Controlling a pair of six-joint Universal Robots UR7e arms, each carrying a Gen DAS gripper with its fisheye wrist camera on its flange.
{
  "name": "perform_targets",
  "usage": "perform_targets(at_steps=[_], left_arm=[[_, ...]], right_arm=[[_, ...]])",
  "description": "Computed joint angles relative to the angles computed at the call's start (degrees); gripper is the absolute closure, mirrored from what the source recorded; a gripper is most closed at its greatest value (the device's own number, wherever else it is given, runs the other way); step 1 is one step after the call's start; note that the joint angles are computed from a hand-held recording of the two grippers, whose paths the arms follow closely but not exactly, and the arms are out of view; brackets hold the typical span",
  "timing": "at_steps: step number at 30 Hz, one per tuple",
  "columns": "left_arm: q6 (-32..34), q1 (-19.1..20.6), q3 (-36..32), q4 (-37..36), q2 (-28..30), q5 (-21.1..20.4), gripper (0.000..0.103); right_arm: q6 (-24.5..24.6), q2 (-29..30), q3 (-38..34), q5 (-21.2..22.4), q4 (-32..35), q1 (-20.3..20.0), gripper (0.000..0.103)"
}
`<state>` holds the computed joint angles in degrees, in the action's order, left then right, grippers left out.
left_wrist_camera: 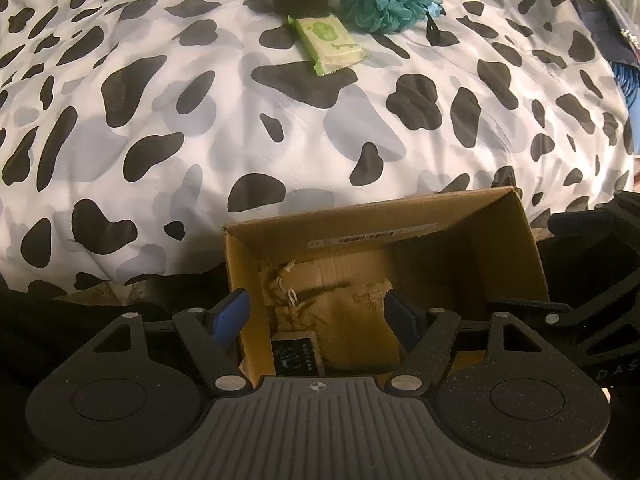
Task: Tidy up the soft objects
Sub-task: 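Withdraw the left gripper from the box toward the green wet-wipe pack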
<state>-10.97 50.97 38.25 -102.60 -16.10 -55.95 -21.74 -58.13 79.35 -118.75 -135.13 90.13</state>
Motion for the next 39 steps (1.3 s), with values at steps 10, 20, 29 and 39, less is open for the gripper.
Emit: perform_targets(at_steps=[10,20,29,39], left_arm=[[0.5,-0.1,1.6,-2.8,-0.7,-0.2,0.03],[1.5,-0.3,3.1,-5.6,-1.4,-0.1,0.03],[1.8,-0.3,4.2,-8.8,-1.8,0.0,0.03],[2.8,-0.6,4.7,-11.0,-1.7,1.2,0.03]], right_arm=[[0.0,-0.2,0.4,0.1,-2.2,0.0,0.003],[1.1,-0.9,1.0,2.3,-4.6,-0.4,0.003],[0.7,-0.3,1.2,-0.6,-7.5,0.1,0.003],[0.8,0.1,1.2,-2.3,-11.7,0.1,0.0]])
